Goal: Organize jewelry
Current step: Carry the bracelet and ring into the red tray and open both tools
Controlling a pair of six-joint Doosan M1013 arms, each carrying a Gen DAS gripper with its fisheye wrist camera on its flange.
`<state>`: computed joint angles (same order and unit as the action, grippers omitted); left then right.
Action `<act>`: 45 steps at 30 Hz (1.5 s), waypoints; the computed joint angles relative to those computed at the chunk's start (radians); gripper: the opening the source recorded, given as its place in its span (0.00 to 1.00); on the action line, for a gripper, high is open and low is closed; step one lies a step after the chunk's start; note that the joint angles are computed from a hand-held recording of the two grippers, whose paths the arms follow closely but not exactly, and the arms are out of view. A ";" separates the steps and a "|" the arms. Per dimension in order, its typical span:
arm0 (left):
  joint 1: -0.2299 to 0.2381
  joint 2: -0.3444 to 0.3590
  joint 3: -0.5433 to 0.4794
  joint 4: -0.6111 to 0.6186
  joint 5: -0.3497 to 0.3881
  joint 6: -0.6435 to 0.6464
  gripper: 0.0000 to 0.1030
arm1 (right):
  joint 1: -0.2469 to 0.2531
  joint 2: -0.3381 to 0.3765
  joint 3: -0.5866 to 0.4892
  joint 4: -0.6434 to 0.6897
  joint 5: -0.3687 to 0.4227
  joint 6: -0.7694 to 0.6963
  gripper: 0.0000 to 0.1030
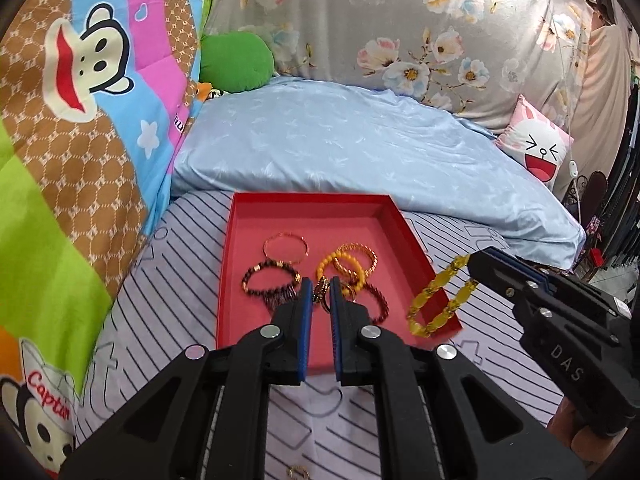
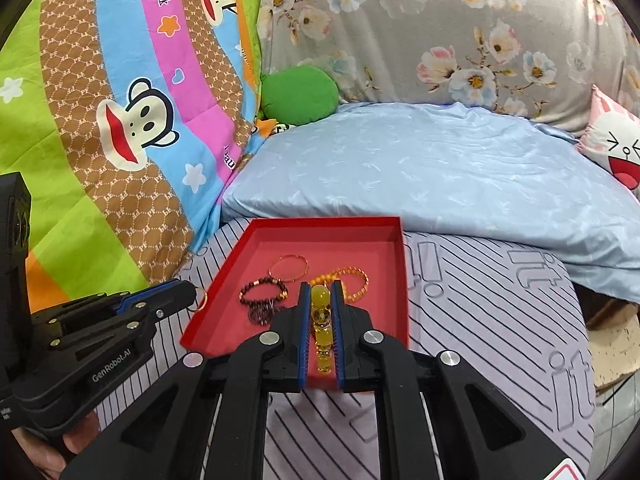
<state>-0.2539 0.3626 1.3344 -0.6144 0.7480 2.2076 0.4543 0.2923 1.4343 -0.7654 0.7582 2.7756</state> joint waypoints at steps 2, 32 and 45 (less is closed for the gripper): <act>-0.006 0.020 -0.026 0.018 -0.003 -0.015 0.08 | -0.019 0.020 -0.024 0.040 -0.018 -0.040 0.09; -0.055 0.291 -0.361 0.254 0.175 -0.274 0.08 | -0.162 0.208 -0.208 0.388 0.067 -0.322 0.09; -0.059 0.235 -0.280 0.304 0.047 -0.285 0.57 | -0.124 0.155 -0.156 0.218 0.052 -0.207 0.37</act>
<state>-0.3133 0.5977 1.0544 -0.3102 0.7952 1.9222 0.3301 0.4475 1.2785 -0.5470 0.8107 2.5682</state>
